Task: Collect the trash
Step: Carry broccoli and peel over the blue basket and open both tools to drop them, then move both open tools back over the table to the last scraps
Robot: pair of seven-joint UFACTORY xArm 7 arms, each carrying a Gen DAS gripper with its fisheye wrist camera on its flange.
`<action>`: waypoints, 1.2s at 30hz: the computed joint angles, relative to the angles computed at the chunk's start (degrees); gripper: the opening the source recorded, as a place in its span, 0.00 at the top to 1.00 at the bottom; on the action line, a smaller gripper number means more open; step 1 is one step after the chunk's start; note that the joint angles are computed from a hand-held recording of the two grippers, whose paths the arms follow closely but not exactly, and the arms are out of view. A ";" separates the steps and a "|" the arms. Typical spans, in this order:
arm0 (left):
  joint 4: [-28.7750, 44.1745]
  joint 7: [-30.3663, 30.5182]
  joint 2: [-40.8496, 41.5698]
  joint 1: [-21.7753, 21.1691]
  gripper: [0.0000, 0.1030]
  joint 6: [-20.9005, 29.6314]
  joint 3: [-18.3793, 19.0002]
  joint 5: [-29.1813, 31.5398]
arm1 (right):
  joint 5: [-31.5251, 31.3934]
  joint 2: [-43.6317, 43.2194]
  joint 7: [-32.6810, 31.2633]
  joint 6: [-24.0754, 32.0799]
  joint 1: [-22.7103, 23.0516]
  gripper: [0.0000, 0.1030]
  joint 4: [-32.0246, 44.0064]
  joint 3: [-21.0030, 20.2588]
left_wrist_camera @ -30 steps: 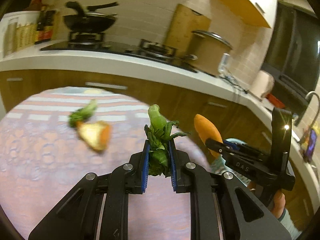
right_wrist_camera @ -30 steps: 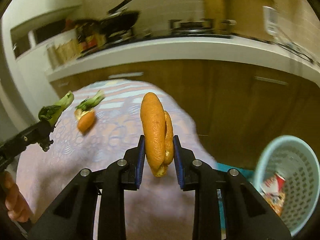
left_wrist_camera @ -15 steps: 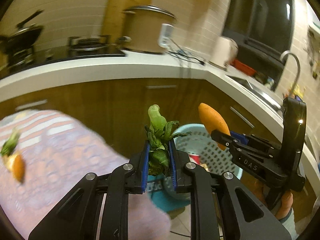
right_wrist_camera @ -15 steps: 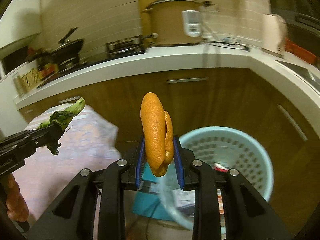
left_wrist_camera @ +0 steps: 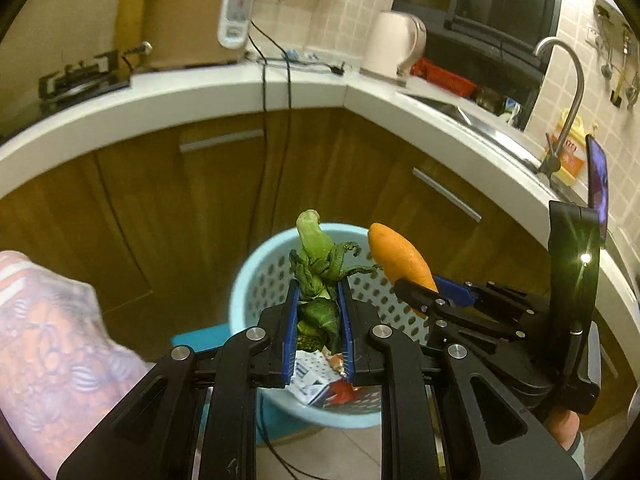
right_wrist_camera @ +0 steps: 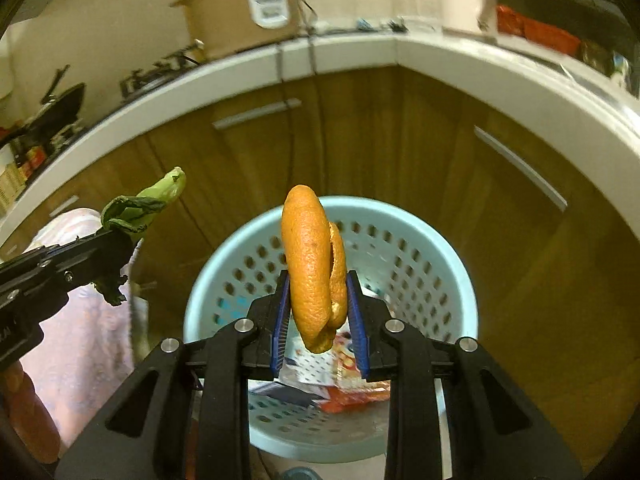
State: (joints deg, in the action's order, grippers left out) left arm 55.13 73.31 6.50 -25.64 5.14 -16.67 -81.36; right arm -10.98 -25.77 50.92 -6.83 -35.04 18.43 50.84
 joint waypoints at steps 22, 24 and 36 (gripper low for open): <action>0.54 -17.80 5.30 8.74 0.51 -3.72 -9.74 17.57 | 7.76 4.85 -8.19 -3.01 8.48 0.49 -3.89 -10.95; 0.23 -15.39 4.48 9.54 0.51 -3.68 -10.49 14.76 | 8.69 4.15 -8.71 -2.94 10.17 0.49 -4.14 -12.03; -6.68 5.54 -8.48 7.99 0.51 0.61 -2.97 -11.76 | 5.44 -1.32 -4.03 0.84 12.01 0.49 -0.33 -6.77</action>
State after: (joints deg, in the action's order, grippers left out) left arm 48.45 78.85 -1.98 -17.65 5.75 -19.65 -93.12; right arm -5.55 -27.09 46.89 -5.99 -23.02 18.10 44.06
